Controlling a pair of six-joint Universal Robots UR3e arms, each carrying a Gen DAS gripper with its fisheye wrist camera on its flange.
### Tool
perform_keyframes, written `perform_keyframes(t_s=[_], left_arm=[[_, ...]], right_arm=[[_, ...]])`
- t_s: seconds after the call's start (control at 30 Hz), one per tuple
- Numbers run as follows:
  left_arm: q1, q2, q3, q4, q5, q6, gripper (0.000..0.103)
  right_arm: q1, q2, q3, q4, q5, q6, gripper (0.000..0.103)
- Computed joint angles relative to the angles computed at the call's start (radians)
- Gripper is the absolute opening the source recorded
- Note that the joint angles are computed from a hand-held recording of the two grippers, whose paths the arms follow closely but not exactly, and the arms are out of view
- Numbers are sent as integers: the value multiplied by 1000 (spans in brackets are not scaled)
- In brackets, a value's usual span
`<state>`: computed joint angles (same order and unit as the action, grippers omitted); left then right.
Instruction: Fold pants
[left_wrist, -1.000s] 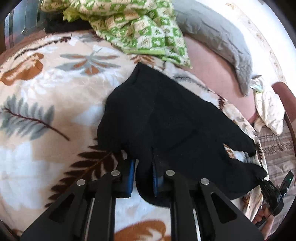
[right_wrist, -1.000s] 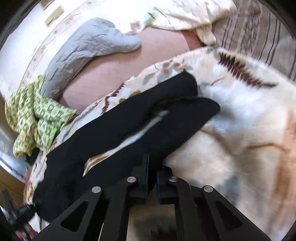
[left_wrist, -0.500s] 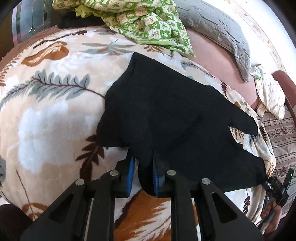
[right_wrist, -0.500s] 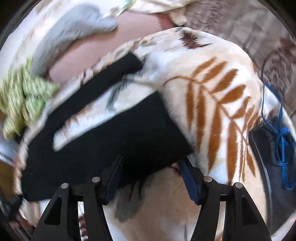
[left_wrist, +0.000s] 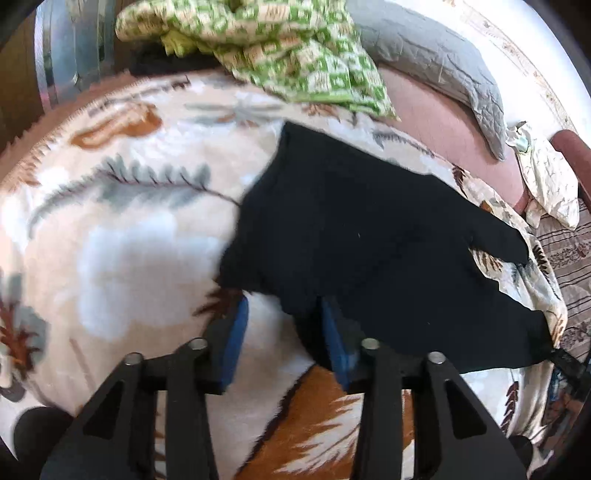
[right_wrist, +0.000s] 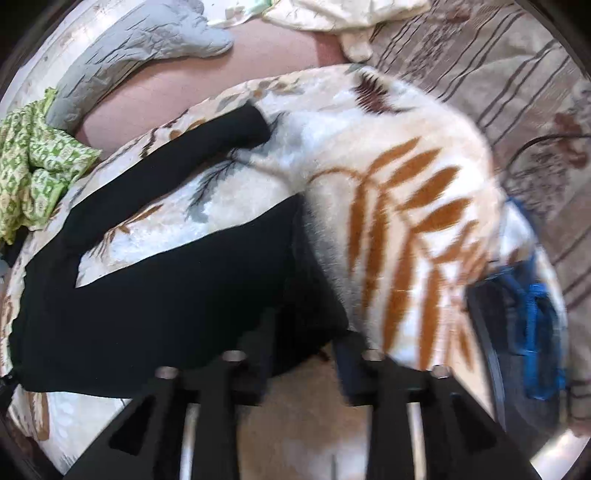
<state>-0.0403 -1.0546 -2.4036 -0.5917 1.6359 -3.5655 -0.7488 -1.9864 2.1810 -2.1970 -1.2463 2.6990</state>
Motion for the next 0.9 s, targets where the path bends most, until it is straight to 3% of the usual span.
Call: perform_keyframes(t_s=[0.1, 0.2, 0.27, 0.37, 0.6, 0.9], left_arm=[[-24, 30, 28, -28, 65, 14, 49], [-31, 44, 49, -39, 93, 24, 53], [-27, 54, 61, -48, 93, 23, 56], [-34, 41, 74, -36, 91, 22, 63], [-121, -114, 121, 52, 122, -10, 63], [-131, -302, 119, 167, 90, 5, 68]], right_arm=[[3, -91, -10, 58, 36, -33, 41], [34, -136, -35, 114, 113, -44, 56], [87, -135, -49, 127, 144, -37, 56], [245, -78, -58, 40, 130, 40, 56], [562, 129, -72, -156, 92, 181, 56], [718, 351, -138, -263, 82, 242, 56]])
